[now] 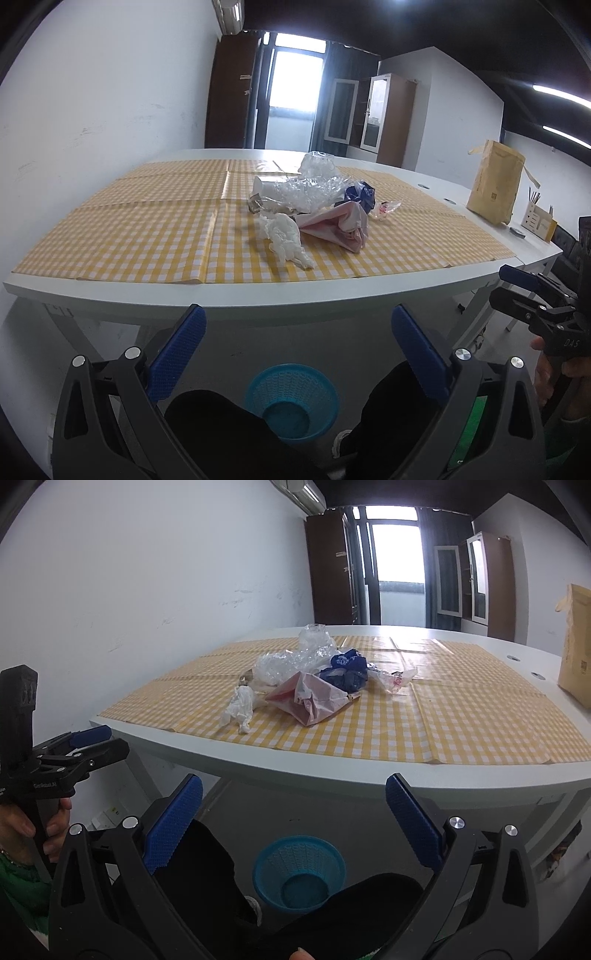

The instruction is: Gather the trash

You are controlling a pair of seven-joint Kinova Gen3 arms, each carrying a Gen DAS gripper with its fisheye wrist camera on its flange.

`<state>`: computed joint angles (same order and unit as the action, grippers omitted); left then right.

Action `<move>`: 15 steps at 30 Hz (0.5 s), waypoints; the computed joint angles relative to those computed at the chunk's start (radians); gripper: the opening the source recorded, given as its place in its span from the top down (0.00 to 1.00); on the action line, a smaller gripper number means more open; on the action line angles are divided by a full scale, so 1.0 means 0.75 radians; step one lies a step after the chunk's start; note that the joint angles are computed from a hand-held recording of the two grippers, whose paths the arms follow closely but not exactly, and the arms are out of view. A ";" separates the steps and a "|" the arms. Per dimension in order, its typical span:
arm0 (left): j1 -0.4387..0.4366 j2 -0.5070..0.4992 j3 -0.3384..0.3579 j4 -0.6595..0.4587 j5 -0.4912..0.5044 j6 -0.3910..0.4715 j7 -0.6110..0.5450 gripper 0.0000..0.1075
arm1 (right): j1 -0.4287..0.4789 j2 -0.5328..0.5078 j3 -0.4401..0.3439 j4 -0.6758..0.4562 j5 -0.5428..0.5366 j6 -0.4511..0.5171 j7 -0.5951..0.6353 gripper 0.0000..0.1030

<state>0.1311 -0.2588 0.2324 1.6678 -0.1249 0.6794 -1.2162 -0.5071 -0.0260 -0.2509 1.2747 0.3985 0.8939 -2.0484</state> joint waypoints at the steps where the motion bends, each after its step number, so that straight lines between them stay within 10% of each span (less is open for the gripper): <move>1: 0.000 0.000 -0.002 0.000 0.000 -0.001 0.000 0.09 | -0.001 0.002 -0.002 -0.001 0.016 0.001 -0.004 0.08; 15: -0.022 0.059 0.037 -0.051 -0.101 -0.005 0.076 0.09 | 0.032 0.044 0.047 -0.057 -0.128 -0.025 0.102 0.08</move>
<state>0.1146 -0.2149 0.2604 1.6293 -0.2006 0.6753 -1.1592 -0.4833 0.0073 -0.2157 1.2322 0.3025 0.8748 -1.9715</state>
